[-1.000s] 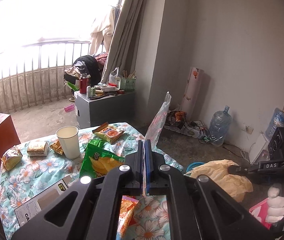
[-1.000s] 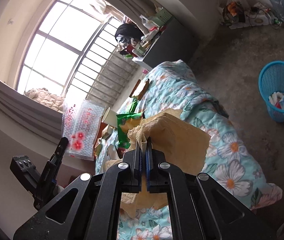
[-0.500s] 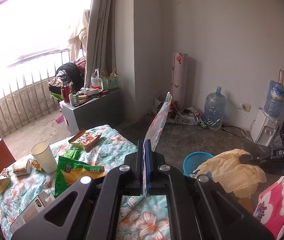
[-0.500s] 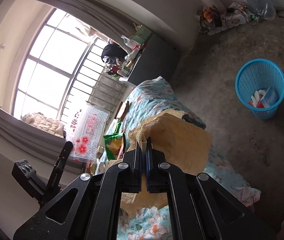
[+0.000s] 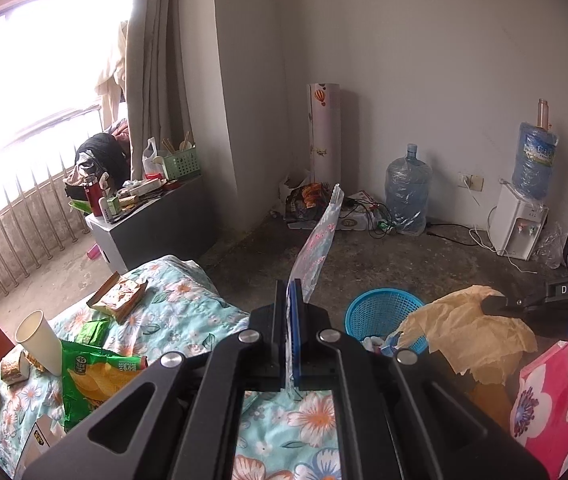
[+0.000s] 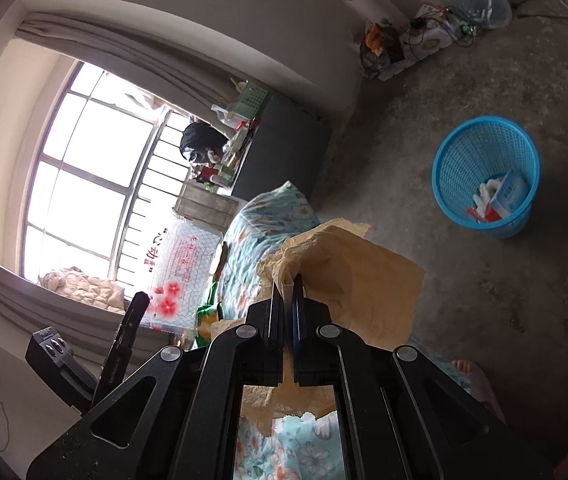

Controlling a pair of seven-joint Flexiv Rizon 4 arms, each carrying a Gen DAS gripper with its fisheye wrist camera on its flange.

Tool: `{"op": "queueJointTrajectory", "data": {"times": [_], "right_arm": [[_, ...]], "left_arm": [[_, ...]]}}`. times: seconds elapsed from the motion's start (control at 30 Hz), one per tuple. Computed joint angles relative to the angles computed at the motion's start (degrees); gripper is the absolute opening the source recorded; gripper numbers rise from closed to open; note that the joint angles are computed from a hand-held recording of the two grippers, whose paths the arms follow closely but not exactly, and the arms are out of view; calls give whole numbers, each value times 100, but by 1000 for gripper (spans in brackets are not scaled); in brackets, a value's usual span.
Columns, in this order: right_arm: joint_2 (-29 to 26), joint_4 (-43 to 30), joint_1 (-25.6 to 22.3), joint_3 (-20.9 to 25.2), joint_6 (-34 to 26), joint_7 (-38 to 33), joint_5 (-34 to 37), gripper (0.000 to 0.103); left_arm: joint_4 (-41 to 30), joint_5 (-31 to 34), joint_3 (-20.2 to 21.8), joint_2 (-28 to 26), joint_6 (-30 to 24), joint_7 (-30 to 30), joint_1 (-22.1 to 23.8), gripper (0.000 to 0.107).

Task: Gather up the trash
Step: 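Carry the paper and clear bag over the blue wastebasket and open both grippers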

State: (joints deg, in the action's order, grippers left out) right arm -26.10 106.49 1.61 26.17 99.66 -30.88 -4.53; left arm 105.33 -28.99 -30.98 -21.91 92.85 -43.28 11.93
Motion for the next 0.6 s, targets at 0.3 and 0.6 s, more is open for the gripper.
{"op": "queueJointTrajectory", "data": {"times": [0.3,0.6], "right_arm": [[-197,-13,-98,-353,15,280,149,2],[-1301,-1197,-577,-340,-1072,137,249,2]], "left_arm": [[-1638,60,1102,-961,-1946,-293,-1213,1],[-5124,755,2145,-3085,-4790,-1522,-2353,1]]}}
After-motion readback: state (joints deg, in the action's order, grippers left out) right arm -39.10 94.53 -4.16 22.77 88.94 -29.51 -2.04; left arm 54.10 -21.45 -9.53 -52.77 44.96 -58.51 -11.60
